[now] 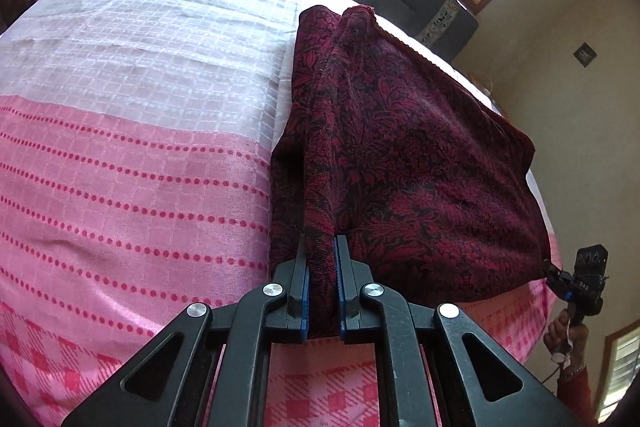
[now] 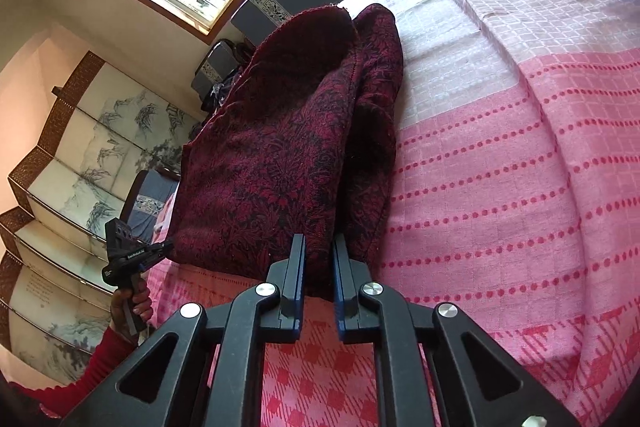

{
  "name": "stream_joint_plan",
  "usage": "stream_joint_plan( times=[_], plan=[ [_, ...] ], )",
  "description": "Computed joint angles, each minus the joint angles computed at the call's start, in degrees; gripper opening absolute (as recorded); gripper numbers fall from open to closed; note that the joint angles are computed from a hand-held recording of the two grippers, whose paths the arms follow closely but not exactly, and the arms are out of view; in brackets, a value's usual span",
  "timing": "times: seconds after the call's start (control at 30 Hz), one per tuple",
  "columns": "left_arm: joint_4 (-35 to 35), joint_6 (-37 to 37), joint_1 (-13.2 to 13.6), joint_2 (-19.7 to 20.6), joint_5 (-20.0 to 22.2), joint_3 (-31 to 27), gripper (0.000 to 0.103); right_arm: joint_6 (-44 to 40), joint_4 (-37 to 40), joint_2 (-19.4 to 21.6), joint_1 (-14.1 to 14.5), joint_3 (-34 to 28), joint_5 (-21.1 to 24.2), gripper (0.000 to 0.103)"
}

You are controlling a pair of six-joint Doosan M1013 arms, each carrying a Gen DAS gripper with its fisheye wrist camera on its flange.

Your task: Fold small clothes

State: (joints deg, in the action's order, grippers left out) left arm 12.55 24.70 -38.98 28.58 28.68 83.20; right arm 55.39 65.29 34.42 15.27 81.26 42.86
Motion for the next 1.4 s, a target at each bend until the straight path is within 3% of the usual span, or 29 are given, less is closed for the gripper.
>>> stream_joint_plan(
  times=[0.27, 0.3, 0.37, 0.47, 0.53, 0.57, 0.6, 0.67, 0.97, 1.07, 1.13, 1.23, 1.3, 1.4],
  plan=[
    [1.2, 0.6, -0.3, 0.3, 0.7, -0.2, 0.010, 3.2, -3.1, 1.0, 0.2, -0.7, 0.1, 0.009],
    [3.0, -0.1, -0.5, 0.3, 1.2, -0.4, 0.015, 2.5, -1.6, 1.0, 0.0, -0.5, 0.2, 0.010],
    [7.7, -2.5, -1.4, 0.4, 5.4, -1.8, 0.018, 1.3, 0.6, 0.6, -0.2, 0.0, -0.2, 0.016],
    [19.2, -7.2, -3.6, 0.7, 13.8, -4.6, 0.025, 1.0, -0.1, -1.7, 0.0, 1.3, -5.6, 0.016],
    [25.6, -9.1, -4.8, 0.4, 15.4, -5.5, 0.038, -1.3, 0.9, -3.2, 0.2, 1.8, -9.2, 0.017],
    [27.5, -9.4, -5.2, 0.5, 15.8, -6.3, 0.055, -3.4, 2.6, -3.6, 0.2, 1.4, -9.8, 0.017],
    [29.8, -10.2, -5.5, 0.7, 15.5, -6.9, 0.063, -4.6, 2.9, -3.5, 0.3, 0.4, -9.7, 0.016],
    [32.8, -11.4, -5.4, 1.0, 12.2, -7.7, 0.063, -2.6, -1.1, -2.3, 1.0, -3.5, -8.7, 0.016],
    [17.1, -1.9, -0.1, 8.2, 4.6, -16.8, 0.063, 13.9, -19.7, 12.1, 4.3, -30.7, 4.5, 0.016],
    [17.5, -2.1, 0.6, 10.3, 9.2, -19.3, 0.063, 24.9, -28.0, 16.1, 4.6, -37.1, 6.3, 0.017],
    [13.4, -1.0, 1.5, 11.0, 9.3, -19.4, 0.063, 33.8, -34.8, 18.5, 4.6, -40.7, 9.5, 0.017],
    [12.9, -2.9, 2.1, 10.6, 5.8, -17.3, 0.063, 35.3, -33.7, 19.4, 3.8, -39.7, 10.0, 0.002],
    [13.9, -3.1, 2.0, 10.7, 6.1, -17.2, 0.063, 33.3, -31.1, 18.7, 3.4, -37.4, 7.7, 0.000],
    [15.2, -2.9, 1.7, 11.3, 7.9, -18.3, 0.063, 33.1, -31.0, 18.9, 3.3, -37.7, 8.0, 0.000]
  ],
)
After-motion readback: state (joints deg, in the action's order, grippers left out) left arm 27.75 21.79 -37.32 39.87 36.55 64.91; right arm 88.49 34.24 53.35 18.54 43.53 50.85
